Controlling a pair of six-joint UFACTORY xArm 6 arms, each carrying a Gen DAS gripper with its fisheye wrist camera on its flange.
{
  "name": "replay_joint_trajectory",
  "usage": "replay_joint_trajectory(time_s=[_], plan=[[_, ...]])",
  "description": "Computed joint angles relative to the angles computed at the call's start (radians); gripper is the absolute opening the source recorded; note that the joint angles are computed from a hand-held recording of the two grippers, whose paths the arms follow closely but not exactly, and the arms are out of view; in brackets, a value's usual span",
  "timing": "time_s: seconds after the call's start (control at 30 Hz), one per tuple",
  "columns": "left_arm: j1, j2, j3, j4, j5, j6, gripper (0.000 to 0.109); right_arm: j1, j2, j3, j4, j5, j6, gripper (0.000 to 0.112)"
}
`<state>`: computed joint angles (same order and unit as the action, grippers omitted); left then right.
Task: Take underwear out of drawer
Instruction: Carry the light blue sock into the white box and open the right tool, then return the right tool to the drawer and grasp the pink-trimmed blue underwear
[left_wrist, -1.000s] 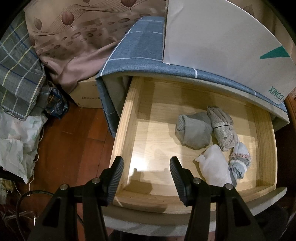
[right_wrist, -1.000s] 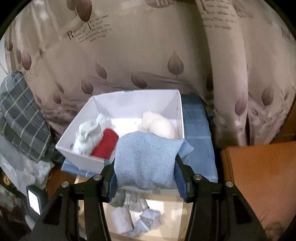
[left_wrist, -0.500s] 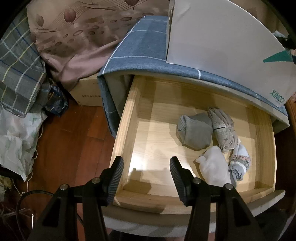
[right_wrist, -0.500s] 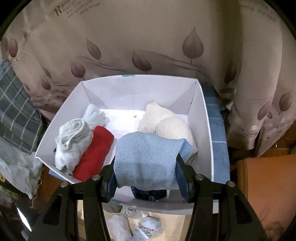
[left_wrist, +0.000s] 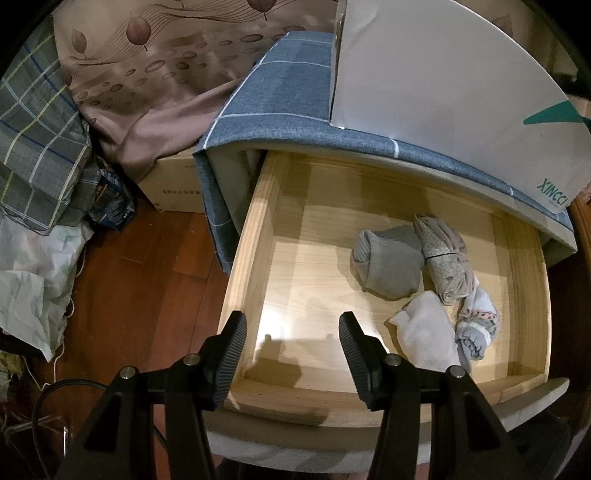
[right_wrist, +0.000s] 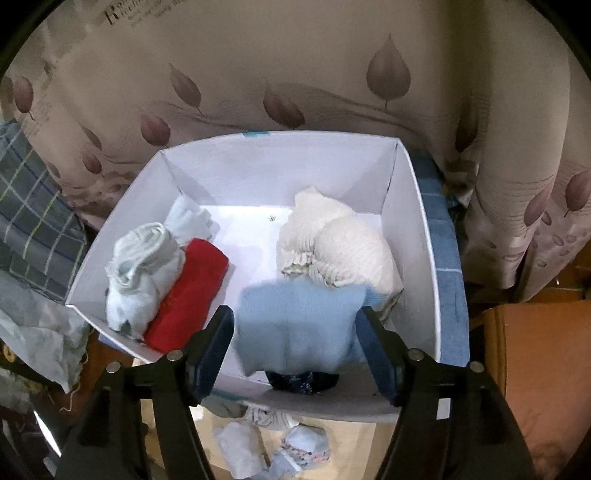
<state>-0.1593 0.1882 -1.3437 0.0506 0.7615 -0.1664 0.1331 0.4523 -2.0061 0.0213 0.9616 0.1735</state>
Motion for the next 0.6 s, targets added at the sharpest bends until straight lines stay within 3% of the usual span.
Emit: replay_joint_trajectory(time_s=[0.13, 0.23, 0.5, 0.6], plan=[[0.0, 0.001, -0.001, 0.008, 0.005, -0.007, 0.053, 0.003, -0.035, 0.02, 0.002, -0.003, -0.022, 0.075], [0.004, 0.0, -0.001, -0.001, 0.004, -0.004, 0.053, -0.008, -0.107, 0.107, 0.102, -0.007, -0.082, 0.075], [0.0, -0.002, 0.002, 0.001, 0.001, -0.008, 0.053, 0.011, -0.382, 0.5, 0.195, -0.052, -0.162, 0.075], [0.001, 0.002, -0.002, -0.007, 0.005, -0.006, 0.053, 0.017, -0.405, 0.578, 0.188, 0.002, -0.157, 0.075]])
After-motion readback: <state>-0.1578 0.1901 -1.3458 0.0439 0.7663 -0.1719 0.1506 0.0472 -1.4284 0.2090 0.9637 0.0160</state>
